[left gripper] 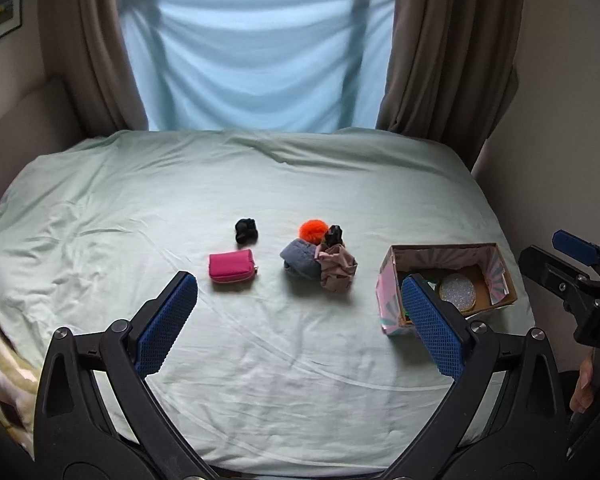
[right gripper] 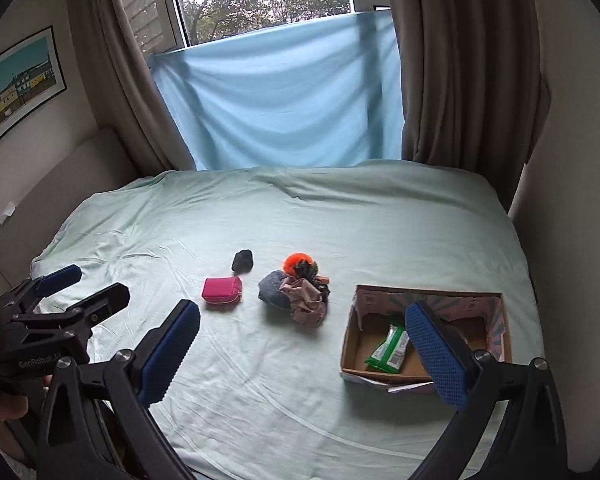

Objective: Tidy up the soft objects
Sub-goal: 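Open both tools to release items in the box and pull back, then grasp the pink pouch with left tool while right tool grasps pink cloth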

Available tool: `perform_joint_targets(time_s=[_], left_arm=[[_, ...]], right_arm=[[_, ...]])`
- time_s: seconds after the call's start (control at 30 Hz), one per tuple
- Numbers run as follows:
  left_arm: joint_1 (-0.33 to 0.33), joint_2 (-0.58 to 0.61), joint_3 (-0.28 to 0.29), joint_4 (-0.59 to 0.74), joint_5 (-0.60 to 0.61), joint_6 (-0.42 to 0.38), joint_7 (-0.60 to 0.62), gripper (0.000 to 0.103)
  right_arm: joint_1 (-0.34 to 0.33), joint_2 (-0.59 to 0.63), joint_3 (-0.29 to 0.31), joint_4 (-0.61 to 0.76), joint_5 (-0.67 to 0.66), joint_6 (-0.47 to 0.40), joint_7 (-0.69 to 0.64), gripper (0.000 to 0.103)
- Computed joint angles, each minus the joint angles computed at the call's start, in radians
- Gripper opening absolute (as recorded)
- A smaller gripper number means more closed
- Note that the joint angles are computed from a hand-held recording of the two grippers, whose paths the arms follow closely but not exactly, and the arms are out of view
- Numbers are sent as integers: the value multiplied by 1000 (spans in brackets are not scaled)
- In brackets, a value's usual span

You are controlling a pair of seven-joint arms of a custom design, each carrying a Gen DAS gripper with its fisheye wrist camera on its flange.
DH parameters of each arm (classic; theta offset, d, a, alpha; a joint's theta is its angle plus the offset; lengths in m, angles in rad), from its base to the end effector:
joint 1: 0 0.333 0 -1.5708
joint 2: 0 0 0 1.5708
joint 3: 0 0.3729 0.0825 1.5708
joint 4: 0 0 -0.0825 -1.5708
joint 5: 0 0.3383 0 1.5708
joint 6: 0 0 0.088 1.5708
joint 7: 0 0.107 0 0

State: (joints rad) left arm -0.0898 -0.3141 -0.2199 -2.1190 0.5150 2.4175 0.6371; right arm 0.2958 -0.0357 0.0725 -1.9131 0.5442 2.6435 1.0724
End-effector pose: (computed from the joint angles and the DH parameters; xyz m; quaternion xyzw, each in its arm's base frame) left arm 0.4216 -0.1517 0.6748 -0.7529 0.5392 -0.2378 0.2931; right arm 0.5205 0.1872 0.6654 -0.7801 0.4683 -0.1347 0.3925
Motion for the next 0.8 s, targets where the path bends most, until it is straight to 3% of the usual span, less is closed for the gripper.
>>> perform_joint_targets(time_s=[0.2,0.4,0.5,0.67,0.8], left_arm=[[13,-33,83,-72,-49,92,140,102],[24,-14,181,-124,-166,202,387,102],[17,27,237,-124,-267,237,552,102],[0,137,319,-109,-450,313,862,102],[-26,259,375,-93,-733,378,1235,102]], right_arm=[[31,31,33,-3,-127,70,163,102],[77,85,45,13,-298,126,392,102],[115,120,29,16,-460,184,569,102],[185,224,-31,82,-670,197,815,102],[256,330,-105,140,-786,193,945,102]])
